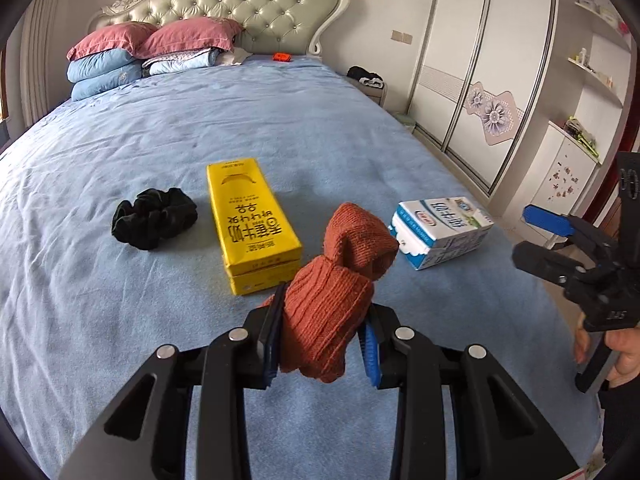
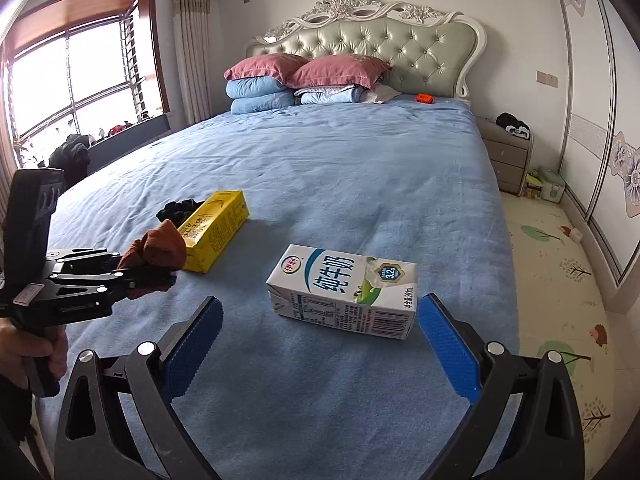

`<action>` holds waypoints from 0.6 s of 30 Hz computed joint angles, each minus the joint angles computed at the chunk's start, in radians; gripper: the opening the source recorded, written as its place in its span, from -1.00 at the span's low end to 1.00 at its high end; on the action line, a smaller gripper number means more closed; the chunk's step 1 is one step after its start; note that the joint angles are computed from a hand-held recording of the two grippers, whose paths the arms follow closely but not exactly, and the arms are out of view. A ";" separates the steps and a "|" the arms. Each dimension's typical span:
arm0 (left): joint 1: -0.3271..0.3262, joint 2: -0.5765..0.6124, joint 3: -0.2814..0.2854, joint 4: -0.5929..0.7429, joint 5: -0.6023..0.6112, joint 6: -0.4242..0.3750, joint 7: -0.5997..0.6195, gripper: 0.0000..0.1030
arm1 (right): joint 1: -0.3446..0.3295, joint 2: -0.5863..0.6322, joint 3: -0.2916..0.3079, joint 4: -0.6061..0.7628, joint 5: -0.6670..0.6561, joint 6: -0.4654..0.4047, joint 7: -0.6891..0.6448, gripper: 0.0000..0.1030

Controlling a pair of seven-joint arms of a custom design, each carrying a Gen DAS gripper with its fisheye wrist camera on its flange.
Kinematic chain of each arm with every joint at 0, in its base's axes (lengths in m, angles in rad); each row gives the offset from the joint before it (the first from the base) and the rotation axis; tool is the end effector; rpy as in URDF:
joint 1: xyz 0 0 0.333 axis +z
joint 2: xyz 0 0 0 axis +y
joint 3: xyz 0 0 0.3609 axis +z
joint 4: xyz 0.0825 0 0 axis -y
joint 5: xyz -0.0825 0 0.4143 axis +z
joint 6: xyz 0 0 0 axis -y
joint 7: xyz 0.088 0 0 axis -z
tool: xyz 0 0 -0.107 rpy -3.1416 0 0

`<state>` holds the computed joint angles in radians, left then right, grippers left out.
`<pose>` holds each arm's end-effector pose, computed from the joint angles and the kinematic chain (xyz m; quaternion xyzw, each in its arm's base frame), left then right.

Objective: Collect trash
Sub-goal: 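Grasp the white milk carton with the right tool while the left tool holds the sock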

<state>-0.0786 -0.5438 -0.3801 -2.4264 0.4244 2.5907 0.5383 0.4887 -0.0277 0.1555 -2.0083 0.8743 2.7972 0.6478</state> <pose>0.3883 -0.2312 0.5896 -0.7286 0.5566 -0.2928 0.2713 0.5142 0.3427 0.5821 -0.8316 0.3098 -0.1145 0.4465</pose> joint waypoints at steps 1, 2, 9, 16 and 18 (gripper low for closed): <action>0.004 0.010 -0.006 0.012 0.007 -0.002 0.001 -0.36 | -0.001 0.008 -0.001 0.006 -0.006 0.003 0.000 0.84; 0.004 0.022 -0.010 0.024 0.011 -0.003 0.002 -0.36 | -0.004 0.016 -0.002 0.015 -0.005 -0.003 -0.017 0.84; -0.021 0.099 -0.011 0.074 0.012 0.015 0.008 -0.35 | -0.062 0.099 -0.004 0.121 -0.082 -0.143 -0.143 0.84; -0.019 0.145 -0.022 0.116 0.060 -0.007 -0.059 -0.34 | -0.130 0.204 0.011 0.289 -0.123 -0.433 -0.291 0.84; -0.020 0.156 -0.025 0.129 0.078 -0.023 -0.076 -0.34 | -0.136 0.233 0.016 0.328 -0.170 -0.472 -0.318 0.84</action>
